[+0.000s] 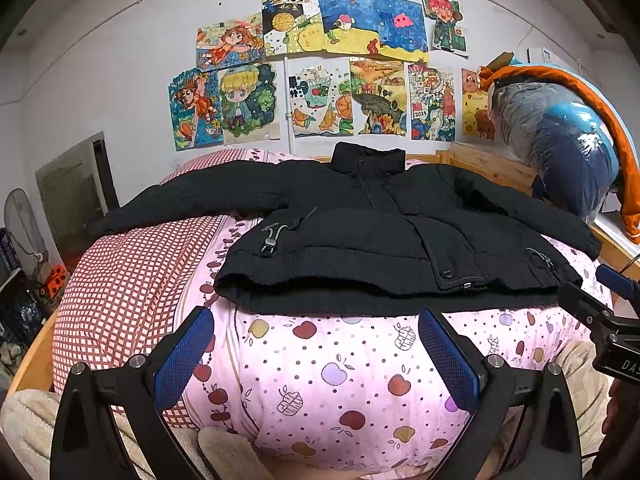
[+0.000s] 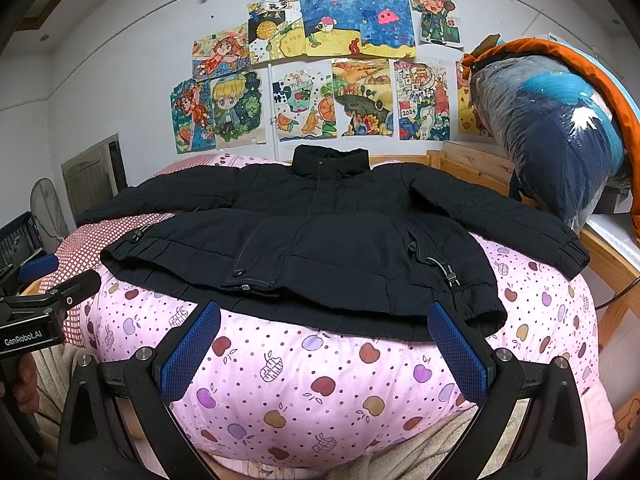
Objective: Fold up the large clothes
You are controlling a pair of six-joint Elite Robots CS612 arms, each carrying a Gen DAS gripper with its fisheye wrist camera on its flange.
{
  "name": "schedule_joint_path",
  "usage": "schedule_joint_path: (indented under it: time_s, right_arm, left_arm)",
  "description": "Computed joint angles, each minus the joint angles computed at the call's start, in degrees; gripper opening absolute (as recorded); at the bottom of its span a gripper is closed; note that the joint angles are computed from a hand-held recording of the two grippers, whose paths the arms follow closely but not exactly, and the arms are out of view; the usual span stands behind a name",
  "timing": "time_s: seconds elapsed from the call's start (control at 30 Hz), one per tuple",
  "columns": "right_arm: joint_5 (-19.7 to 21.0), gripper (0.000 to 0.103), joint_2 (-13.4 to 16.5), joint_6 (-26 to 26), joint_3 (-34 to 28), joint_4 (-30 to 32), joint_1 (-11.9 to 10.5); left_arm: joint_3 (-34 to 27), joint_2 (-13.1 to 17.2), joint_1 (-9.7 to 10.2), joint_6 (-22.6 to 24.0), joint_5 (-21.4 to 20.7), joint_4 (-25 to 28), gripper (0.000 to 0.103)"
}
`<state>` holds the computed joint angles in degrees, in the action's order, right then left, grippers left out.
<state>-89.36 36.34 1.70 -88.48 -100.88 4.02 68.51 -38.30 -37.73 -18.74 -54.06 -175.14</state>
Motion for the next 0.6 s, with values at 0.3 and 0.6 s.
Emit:
schedule_joint_path:
  time_s: [0.3, 0.6]
  right_arm:
    - [-0.4, 0.102, 0.1, -0.2, 0.0, -0.2, 0.1]
    - [-0.5, 0.102, 0.1, -0.2, -0.1, -0.2, 0.1]
  left_arm:
    - [-0.1, 0.1, -0.03, 0.7, 0.7, -0.4, 0.103]
    - [0.0, 0.1, -0.07, 0.8, 0.9, -0.4, 0.103]
